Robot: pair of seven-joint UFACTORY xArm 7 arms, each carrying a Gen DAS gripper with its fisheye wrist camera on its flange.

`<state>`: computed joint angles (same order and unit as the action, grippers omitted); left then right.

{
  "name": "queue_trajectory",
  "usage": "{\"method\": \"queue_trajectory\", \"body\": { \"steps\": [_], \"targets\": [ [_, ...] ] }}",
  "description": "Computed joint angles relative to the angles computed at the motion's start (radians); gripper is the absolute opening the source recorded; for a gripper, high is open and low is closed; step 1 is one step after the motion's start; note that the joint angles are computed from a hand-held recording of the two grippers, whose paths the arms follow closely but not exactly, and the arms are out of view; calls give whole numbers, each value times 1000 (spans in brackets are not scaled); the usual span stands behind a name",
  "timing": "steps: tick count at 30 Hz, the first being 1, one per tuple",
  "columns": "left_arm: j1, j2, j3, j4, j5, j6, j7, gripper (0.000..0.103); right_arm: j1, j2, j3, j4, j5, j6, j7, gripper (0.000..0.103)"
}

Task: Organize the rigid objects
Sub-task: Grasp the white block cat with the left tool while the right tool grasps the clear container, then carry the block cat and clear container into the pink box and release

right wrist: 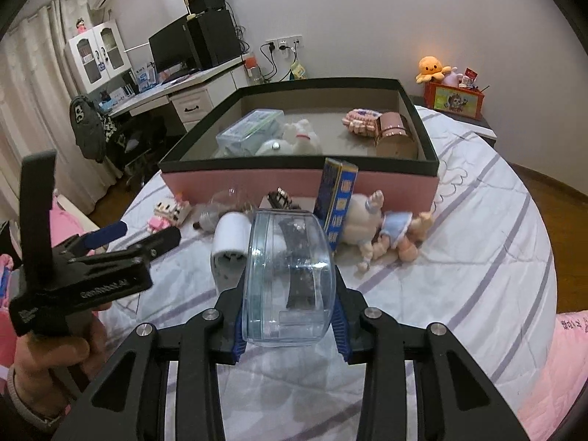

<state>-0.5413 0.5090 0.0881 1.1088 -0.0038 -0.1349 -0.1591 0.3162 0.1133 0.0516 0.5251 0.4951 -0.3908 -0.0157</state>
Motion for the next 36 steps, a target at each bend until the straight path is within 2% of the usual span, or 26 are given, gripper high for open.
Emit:
{"method": "queue_trajectory", "body": {
  "steps": [4,6,8,9,10,11,13,14,17,30,36],
  "targets": [
    [-52,56,69,84,2,57,-21,103,-44,24,4,27,-92,-8,59,37],
    [-53,80,78,122,14,86,-38,103,-59,38,1,43,-129,-10,81,37],
    [-15,102,45,159,28,111,-49,100,-78,51,0,57,-171,-10,107,37],
    [28,111,0,177,33,120,-43,93,-83,56,-2,64,-186,-8,116,37],
    [46,117,-18,189,40,131,-42,82,-87,60,-3,69,-199,-8,123,37],
    [46,123,-18,197,50,138,-46,76,-95,65,-4,74,-215,-7,134,37],
    [42,125,-12,199,70,125,-52,50,-104,73,-7,86,-238,-4,148,37],
    [58,124,-31,199,76,122,-45,44,-102,74,-12,88,-240,-3,149,37],
    [78,118,-55,188,85,109,-37,44,-107,75,-15,92,-254,-7,159,37],
    [152,13,-149,64,59,32,9,44,-60,37,-25,70,-176,-26,99,37],
    [204,-4,-217,87,54,17,44,44,-57,19,-28,85,-135,-31,40,37]
  ]
}}
